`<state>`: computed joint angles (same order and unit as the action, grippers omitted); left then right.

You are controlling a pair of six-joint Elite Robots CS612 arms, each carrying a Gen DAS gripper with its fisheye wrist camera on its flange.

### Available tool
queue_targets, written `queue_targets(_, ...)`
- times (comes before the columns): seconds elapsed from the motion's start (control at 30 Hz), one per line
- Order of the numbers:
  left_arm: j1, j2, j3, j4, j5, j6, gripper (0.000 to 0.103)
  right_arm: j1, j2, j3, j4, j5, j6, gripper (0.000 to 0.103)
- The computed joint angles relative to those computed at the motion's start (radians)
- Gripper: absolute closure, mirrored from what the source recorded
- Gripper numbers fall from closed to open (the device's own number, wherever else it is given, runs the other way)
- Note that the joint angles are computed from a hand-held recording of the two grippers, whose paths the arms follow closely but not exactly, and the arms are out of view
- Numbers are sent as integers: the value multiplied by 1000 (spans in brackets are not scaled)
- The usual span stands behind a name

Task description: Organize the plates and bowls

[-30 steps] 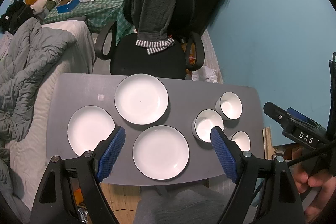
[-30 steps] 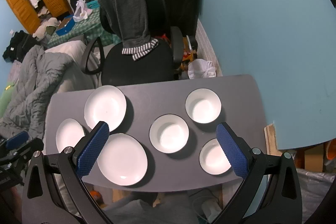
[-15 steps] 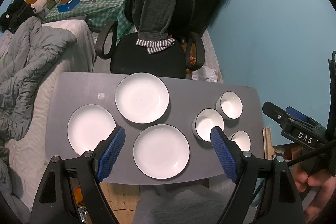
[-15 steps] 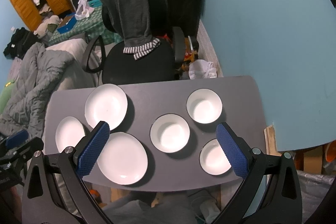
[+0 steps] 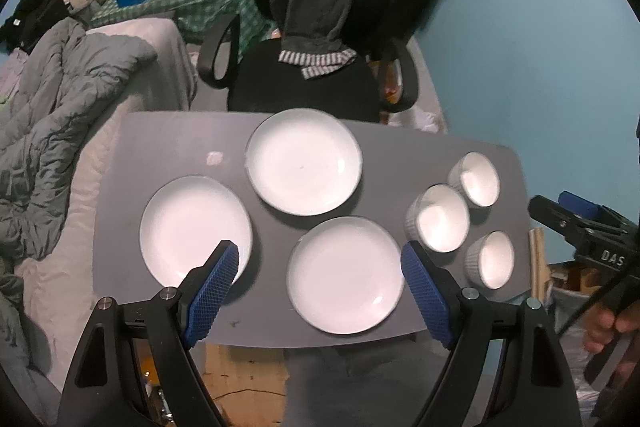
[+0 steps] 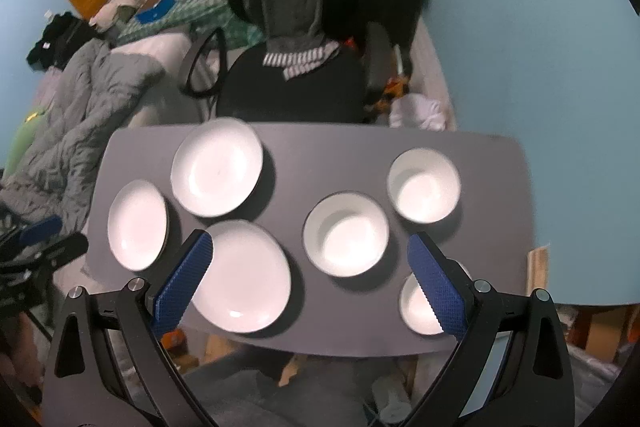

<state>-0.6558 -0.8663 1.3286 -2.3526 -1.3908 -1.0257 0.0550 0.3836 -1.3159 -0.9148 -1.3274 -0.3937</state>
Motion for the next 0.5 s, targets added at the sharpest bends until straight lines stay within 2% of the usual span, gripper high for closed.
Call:
queue_targets(0.23,5,-10,79,-56,-5,-1,18,9,34,-11,69,-5,-85,6)
queue_targets(0.37,2,1,91,-60,4,41,18,11,47,-8,109,5,-108,6)
queue_targets(0.5,-4,16,108,-69,9,68,18,16,69,-11,99,-12,-124,6)
